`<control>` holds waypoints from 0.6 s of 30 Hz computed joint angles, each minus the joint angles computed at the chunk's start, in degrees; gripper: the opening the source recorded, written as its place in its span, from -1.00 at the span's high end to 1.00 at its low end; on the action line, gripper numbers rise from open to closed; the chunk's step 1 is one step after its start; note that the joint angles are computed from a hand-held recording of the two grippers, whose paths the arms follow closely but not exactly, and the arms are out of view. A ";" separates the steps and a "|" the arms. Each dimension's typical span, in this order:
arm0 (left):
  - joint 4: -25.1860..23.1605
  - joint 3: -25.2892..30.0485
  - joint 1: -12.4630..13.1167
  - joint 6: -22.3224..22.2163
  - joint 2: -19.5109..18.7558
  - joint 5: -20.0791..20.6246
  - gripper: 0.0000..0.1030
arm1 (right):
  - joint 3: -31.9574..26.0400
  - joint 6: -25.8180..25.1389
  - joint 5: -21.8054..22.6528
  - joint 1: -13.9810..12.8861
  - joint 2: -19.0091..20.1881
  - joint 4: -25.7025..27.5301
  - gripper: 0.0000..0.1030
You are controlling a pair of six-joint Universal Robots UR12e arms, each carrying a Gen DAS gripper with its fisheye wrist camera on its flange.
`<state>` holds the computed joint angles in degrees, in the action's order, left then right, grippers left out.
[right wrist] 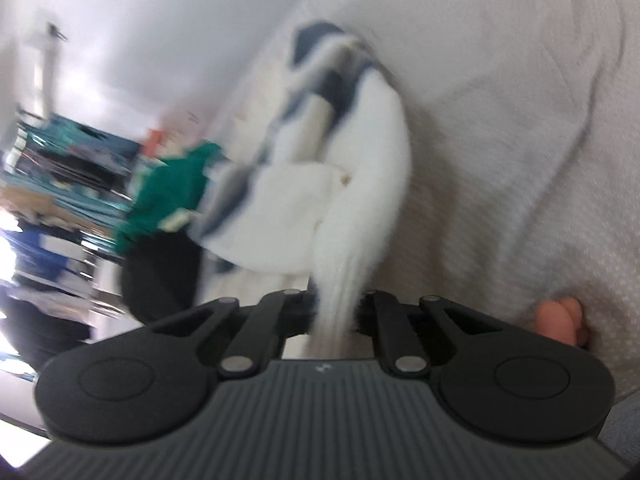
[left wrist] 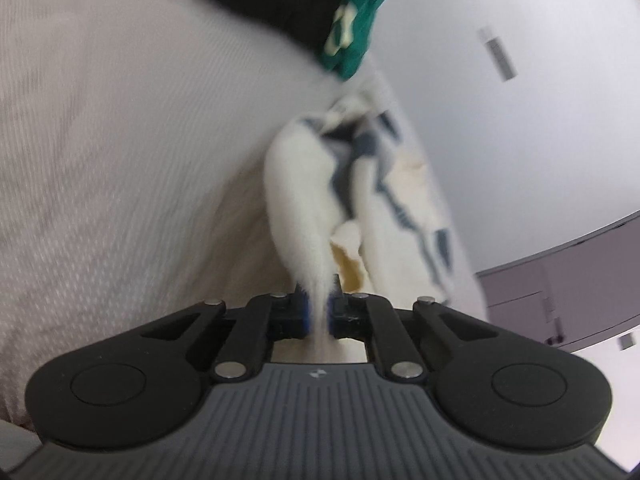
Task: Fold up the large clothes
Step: 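Grasp the sweater edge with both grippers and fold it over the other half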
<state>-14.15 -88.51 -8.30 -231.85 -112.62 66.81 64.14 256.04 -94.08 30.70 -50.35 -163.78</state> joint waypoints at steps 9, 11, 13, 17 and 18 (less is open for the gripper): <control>9.40 -4.64 0.95 -2.53 4.88 -1.90 0.85 | 0.62 -4.04 -0.90 0.76 -2.11 -7.91 0.83; 11.21 -7.37 0.98 -2.52 7.20 -2.64 0.85 | 2.10 -4.78 -0.91 1.17 -3.33 -8.82 0.83; 13.77 -10.75 0.67 -1.85 10.10 -3.11 0.85 | 3.94 -5.51 -1.13 1.74 -4.72 -9.92 0.83; 18.01 -16.42 -0.05 -2.26 14.91 -1.94 0.85 | 8.50 -5.36 -2.48 3.06 -7.82 -12.62 0.83; 18.64 -17.55 -0.04 -3.05 15.84 -2.12 0.85 | 9.22 -4.89 -2.84 3.34 -8.34 -12.83 0.83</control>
